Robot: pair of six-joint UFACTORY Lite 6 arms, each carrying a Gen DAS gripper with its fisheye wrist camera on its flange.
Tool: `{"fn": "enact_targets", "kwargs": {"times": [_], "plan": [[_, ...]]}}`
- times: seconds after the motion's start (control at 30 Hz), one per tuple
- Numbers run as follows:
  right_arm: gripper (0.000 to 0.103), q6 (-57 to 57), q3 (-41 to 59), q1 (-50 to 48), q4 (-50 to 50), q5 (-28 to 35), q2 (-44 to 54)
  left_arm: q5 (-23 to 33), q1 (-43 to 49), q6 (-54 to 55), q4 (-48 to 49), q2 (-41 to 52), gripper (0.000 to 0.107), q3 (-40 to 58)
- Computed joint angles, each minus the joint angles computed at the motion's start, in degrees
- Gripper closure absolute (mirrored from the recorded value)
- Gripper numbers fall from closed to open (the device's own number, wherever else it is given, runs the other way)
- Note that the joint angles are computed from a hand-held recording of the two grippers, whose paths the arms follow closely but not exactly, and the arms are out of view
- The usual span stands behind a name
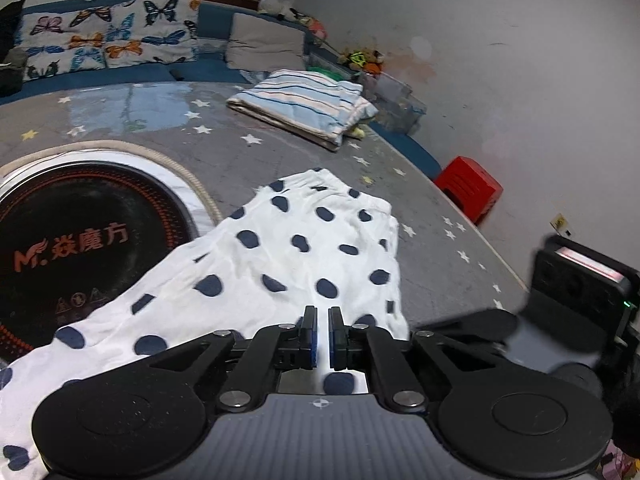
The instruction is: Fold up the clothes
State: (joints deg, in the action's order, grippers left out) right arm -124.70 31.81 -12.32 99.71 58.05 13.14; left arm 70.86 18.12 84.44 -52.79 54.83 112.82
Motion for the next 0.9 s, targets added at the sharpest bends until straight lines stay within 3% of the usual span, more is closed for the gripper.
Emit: {"fn": "enact_targets", "kwargs": {"times": [0.3,0.47,0.7,0.9], "plan": [[0.028,-0.65,-5.37,1.29,2.32,-0.63,-2.52,-6.37,-1.62,3.25,1.85,-0.37,0.1,-5.59],[0.027,-1.78,-7.65,2.65,5.22,-1.91,-4.22,-8.71,-1.82,5.73,1.18,-0.37,0.095,-8.04],[0.022,-1.14,-15.05,2.94,6.26,-5.33,-11.82,-10.0,-1.55,8.56,-1.24,-0.85,0.095,-10.32],[0.022,9.62,-21.67,-6.78,-4.43,-4.96,-28.54,-10.83,-0.22,16.13,-4.42,-5.92,0.094,-17.71]]}}
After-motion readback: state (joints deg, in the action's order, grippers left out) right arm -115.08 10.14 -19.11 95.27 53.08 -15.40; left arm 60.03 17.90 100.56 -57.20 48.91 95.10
